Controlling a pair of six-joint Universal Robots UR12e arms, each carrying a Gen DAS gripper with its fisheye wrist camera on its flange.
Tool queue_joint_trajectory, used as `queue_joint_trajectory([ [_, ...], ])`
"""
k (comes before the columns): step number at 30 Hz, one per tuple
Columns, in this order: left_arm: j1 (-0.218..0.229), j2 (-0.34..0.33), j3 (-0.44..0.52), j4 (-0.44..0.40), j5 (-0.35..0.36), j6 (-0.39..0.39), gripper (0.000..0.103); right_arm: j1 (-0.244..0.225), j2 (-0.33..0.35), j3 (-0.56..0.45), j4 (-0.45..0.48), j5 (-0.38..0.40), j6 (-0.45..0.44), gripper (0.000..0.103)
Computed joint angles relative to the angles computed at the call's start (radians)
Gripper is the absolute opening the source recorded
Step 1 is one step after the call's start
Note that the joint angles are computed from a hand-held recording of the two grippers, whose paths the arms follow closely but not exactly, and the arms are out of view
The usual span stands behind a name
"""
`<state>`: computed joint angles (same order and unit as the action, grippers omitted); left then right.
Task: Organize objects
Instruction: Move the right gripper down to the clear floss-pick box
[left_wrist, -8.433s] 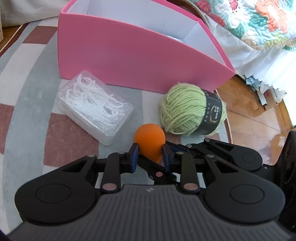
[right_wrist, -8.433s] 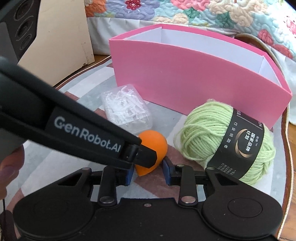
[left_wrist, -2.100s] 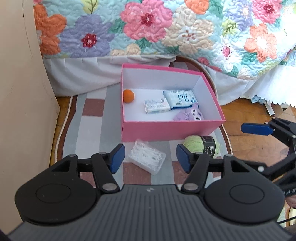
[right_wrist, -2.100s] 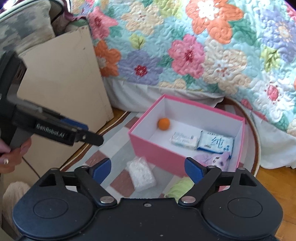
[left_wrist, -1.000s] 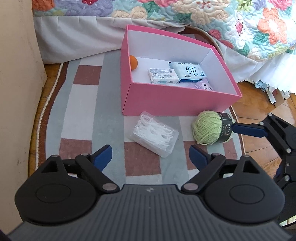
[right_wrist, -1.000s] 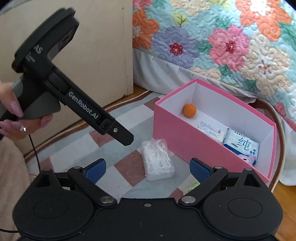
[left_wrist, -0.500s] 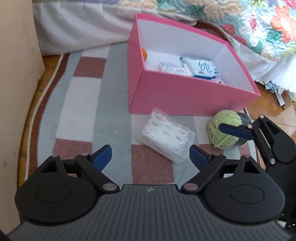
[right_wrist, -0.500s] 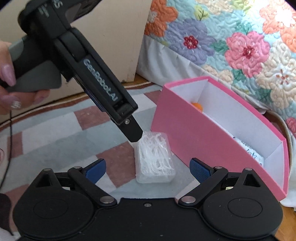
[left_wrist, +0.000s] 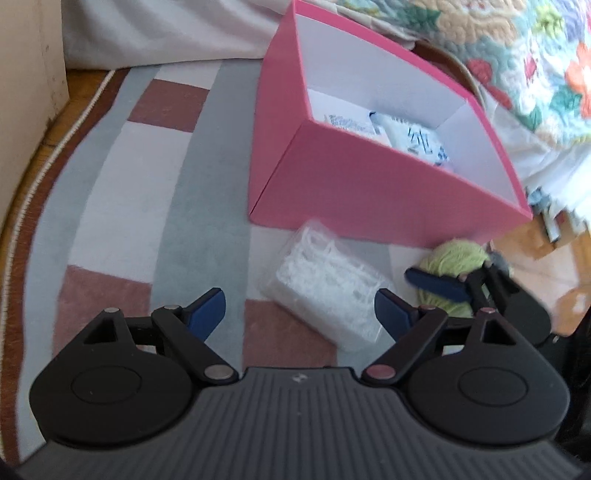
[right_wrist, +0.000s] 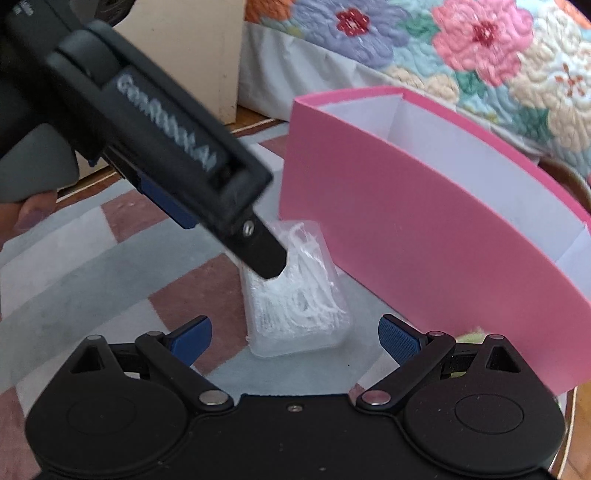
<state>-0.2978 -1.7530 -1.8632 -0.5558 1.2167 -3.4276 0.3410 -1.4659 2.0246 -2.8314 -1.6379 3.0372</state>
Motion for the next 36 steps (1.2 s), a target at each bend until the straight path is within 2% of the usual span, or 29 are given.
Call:
queue_joint_trajectory([
  [3,0.002,-0.011,-0.002,0.036,0.004,-0.018,0.076,-0.005,0.002,-0.001,0.003,0.012,0.022,0.099],
  [5,0.002,-0.017,-0.004,0.059,0.007,-0.024,0.065,-0.006,0.002,-0.001,0.0,0.017,0.026,0.099],
  [9,0.005,-0.028,-0.007,0.087,0.004,-0.038,0.052,-0.008,0.001,0.002,-0.006,0.028,0.03,0.099],
  [10,0.008,-0.029,-0.009,0.098,0.001,-0.045,0.046,-0.008,0.001,0.002,-0.007,0.029,0.03,0.099],
  [13,0.016,-0.03,-0.019,0.145,-0.027,-0.057,0.039,-0.011,0.004,0.0,-0.007,0.03,0.026,0.099],
  [20,0.013,-0.035,-0.012,0.119,-0.031,-0.038,0.038,-0.011,0.001,0.004,-0.007,0.04,0.022,0.099],
  [24,0.009,-0.03,-0.004,0.083,-0.062,-0.008,0.039,-0.01,0.001,0.008,-0.014,0.04,0.02,0.099],
  [26,0.001,-0.027,0.004,0.047,-0.054,0.011,0.039,-0.007,0.003,0.006,-0.012,0.02,0.027,0.099],
  [29,0.003,-0.023,0.011,-0.002,-0.069,0.006,0.039,-0.01,-0.002,0.01,-0.013,0.029,0.028,0.099],
  [33,0.023,-0.009,0.019,-0.128,-0.156,-0.011,0.039,-0.014,-0.008,0.015,-0.015,0.047,0.037,0.1],
  [36,0.033,0.007,0.017,-0.212,-0.207,0.014,0.042,-0.022,-0.015,0.017,-0.004,0.088,0.044,0.1],
])
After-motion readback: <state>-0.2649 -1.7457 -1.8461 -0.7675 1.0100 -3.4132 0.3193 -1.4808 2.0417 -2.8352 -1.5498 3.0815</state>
